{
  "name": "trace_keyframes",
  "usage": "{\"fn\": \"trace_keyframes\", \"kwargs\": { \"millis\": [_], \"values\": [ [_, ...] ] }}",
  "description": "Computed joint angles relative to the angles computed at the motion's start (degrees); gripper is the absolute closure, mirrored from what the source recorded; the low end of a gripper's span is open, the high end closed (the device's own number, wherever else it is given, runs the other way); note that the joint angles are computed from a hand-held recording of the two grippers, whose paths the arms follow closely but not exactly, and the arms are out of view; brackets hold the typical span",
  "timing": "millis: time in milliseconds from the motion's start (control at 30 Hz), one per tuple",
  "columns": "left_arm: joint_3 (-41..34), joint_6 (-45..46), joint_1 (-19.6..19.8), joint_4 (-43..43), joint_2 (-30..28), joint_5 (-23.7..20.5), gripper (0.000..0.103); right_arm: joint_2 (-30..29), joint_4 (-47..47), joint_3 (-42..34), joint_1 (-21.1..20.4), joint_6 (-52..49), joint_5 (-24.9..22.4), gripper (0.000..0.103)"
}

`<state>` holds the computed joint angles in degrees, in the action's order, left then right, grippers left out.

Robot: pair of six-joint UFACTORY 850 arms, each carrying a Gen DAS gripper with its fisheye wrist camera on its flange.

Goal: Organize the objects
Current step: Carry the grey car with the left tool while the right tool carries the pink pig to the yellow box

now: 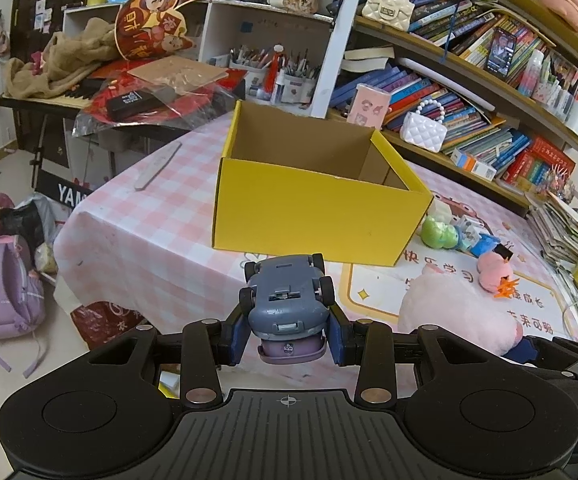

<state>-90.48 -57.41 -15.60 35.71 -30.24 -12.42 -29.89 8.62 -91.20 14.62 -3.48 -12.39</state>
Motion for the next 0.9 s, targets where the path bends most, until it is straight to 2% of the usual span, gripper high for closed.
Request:
{"fn": "trace_keyframes", "kwargs": {
  "millis": [533,733,900],
  "values": [
    [-1.2,1.9,0.4,-1.6,-0.7,0.2,0.066,-1.2,-1.4,-2.3,0.3,1.2,-1.2,0.038],
    [-2.4,-2.5,0.4,2.9,-1.5,-0.3,0.066,-2.8,-0.3,-4.8,0.2,-1.1,-1.1,0.038],
    [-4.2,-7.4,0.4,9.5,-2.7,-0.3,0.066,-4.9,5.0,-7.8,-0.4,-7.3,-0.6,0.038]
  ]
}}
